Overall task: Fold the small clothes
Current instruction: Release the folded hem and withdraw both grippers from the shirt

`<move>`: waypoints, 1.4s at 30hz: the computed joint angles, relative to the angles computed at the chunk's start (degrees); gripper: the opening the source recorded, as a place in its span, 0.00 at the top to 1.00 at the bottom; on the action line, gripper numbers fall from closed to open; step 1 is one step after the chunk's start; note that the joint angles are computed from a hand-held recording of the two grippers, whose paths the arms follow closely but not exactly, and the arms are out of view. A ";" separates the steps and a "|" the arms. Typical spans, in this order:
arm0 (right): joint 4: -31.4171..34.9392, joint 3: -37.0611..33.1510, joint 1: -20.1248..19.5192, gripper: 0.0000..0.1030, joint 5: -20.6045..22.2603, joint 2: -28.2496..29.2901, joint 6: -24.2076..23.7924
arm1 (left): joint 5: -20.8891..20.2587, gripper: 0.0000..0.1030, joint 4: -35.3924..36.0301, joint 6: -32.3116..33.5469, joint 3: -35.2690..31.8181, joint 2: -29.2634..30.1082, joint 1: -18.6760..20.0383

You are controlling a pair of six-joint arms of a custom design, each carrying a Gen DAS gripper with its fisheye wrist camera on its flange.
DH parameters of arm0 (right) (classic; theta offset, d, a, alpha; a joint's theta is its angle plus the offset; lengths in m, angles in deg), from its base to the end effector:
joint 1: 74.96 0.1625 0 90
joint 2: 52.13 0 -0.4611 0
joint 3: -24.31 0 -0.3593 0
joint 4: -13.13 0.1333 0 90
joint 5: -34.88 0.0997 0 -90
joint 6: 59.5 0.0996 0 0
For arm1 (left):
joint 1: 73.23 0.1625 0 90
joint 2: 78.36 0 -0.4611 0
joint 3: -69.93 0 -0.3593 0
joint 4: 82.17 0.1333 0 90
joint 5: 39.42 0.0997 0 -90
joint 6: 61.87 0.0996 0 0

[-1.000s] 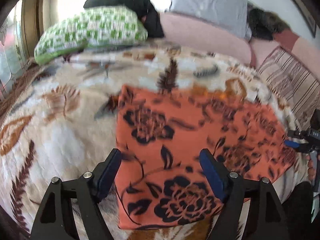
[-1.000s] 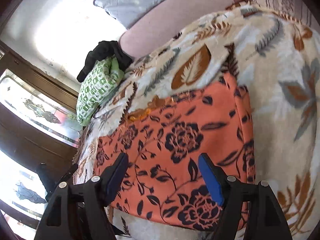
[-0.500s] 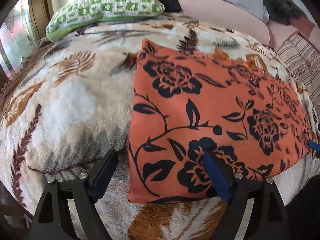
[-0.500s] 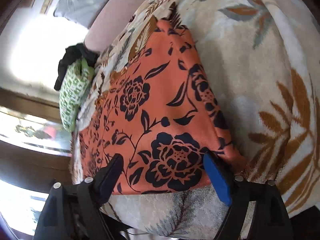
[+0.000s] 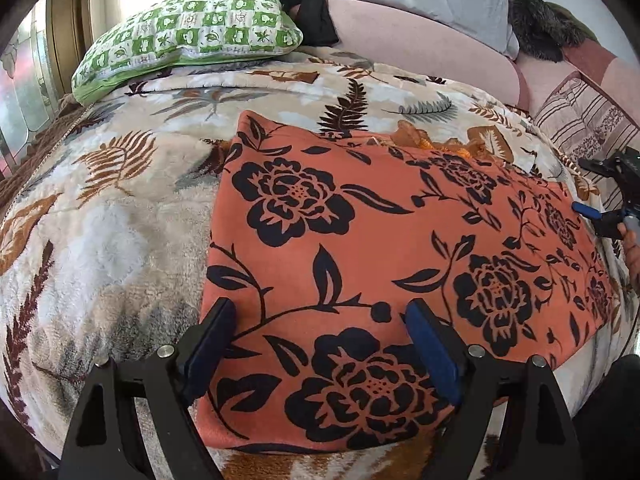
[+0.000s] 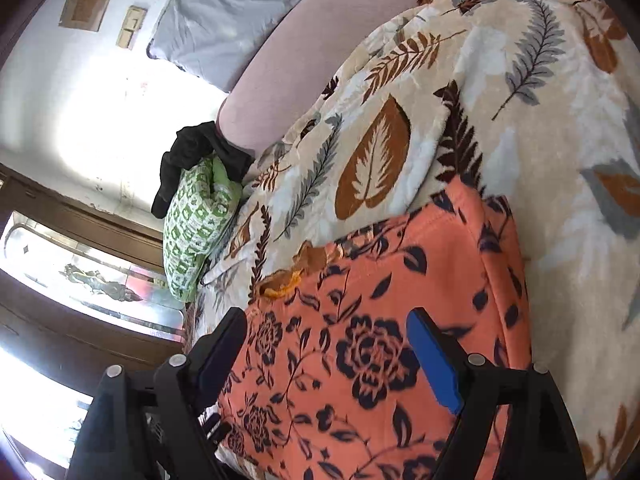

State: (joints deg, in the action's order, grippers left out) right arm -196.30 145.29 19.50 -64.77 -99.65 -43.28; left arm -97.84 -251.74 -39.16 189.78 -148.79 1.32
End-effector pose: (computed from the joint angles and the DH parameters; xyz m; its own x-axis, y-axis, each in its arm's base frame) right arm 0.1593 -0.5428 0.1616 -0.9678 0.2353 -0.0890 0.2253 0.6532 -0.7229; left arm 0.0410 -0.5477 0.3008 -0.7332 0.2973 -0.6116 0.5566 0.7791 -0.2885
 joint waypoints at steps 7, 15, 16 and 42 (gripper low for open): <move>-3.01 -1.30 0.29 0.18 -6.94 1.61 2.18 | -0.77 0.13 -2.89 1.92 0.52 0.17 -0.01; 4.11 -4.90 2.02 0.19 -15.40 3.23 5.43 | -2.59 0.13 0.72 2.23 1.92 -2.50 -1.08; 5.04 -6.03 3.86 0.18 -16.54 3.41 4.86 | -0.23 0.13 2.11 1.99 1.70 -1.44 -0.73; 58.47 -76.70 13.04 0.16 23.64 45.65 1.11 | 2.12 0.11 -2.54 7.76 6.18 -2.94 -1.45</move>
State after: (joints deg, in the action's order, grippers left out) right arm -137.82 68.59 32.54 -41.13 -54.01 -42.17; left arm -95.71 -254.29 -31.41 195.96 -151.74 -0.13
